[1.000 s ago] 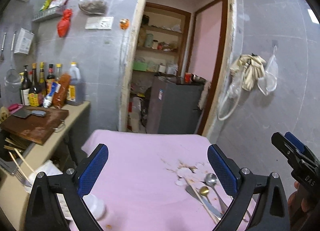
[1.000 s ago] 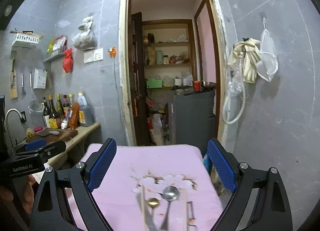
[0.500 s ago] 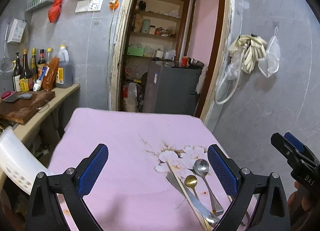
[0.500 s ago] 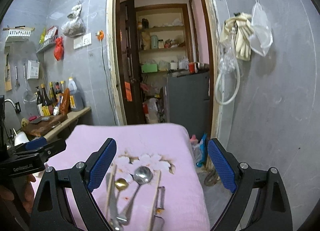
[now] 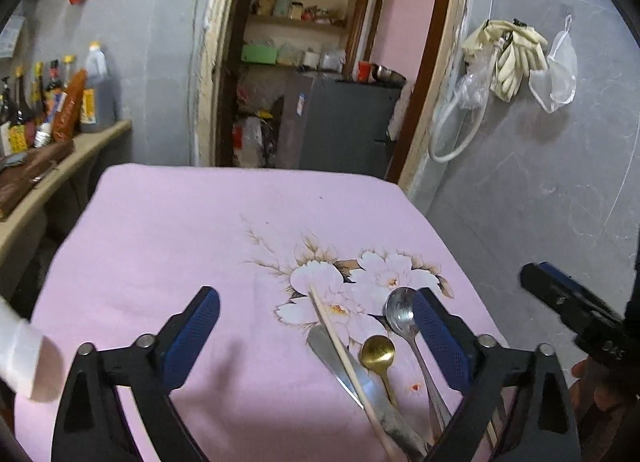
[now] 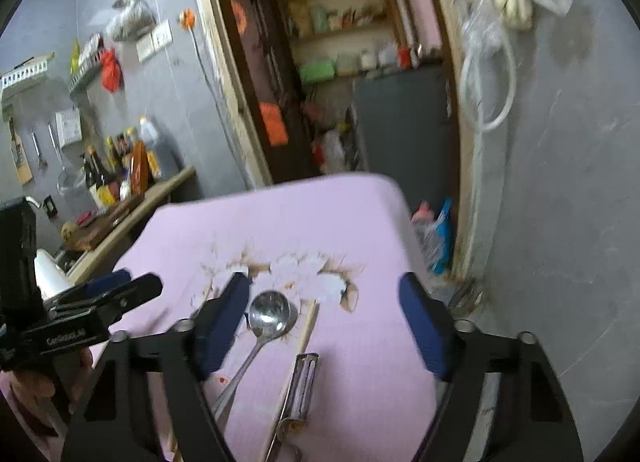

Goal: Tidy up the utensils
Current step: 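Move both open tools back over the utensils on the pink cloth, then close the left tool on a wooden chopstick while the right tool grasps another chopstick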

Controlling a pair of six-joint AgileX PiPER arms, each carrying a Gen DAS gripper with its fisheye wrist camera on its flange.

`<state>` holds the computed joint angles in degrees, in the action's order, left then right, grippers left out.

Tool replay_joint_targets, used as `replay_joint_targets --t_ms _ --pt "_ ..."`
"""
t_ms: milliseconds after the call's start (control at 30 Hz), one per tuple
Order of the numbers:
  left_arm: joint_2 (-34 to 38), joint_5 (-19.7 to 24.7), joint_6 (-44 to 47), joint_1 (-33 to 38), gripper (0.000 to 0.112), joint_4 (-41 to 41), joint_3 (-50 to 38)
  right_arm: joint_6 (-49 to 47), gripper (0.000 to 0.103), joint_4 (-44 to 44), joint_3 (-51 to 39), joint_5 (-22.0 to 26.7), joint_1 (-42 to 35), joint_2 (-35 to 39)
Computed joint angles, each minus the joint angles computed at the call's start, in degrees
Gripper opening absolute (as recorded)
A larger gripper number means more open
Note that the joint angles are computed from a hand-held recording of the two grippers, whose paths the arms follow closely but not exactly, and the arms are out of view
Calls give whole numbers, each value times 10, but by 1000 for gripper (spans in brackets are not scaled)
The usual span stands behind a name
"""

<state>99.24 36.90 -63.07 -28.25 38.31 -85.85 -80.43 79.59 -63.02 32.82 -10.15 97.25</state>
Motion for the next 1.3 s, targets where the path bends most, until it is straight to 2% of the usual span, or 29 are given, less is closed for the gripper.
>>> replay_joint_targets --t_ms 67,133,200,333,433,667,833,900,1000,1067,1167,1300 --pt "22 -2 50 15 81 -48 -24 40 57 -38 -29 15 7 31" --pt "41 0 99 29 73 -98 -47 83 45 -81 -59 28 17 60" --pt "59 2 150 44 65 -155 -66 113 38 -113 -83 39 26 83" --pt "94 22 244 68 51 -262 -108 158 30 -164 -112 48 44 115" --pt "113 37 273 75 45 -301 -128 191 27 -194 -126 53 54 132" --pt "138 66 301 86 33 -345 -158 272 23 -262 -165 85 63 169" --pt "158 99 327 97 27 -377 -197 311 22 -279 -192 108 66 186" --pt "167 118 334 102 20 -387 -216 326 22 -287 -202 117 65 192" --pt "183 151 343 106 13 -397 -249 356 22 -312 -213 116 75 195" --pt "186 163 346 107 12 -403 -257 374 22 -332 -213 111 82 192" --pt "188 176 347 110 11 -413 -266 405 9 -365 -215 102 91 188" --pt "165 158 335 112 5 -414 -240 408 6 -333 -209 115 79 185"
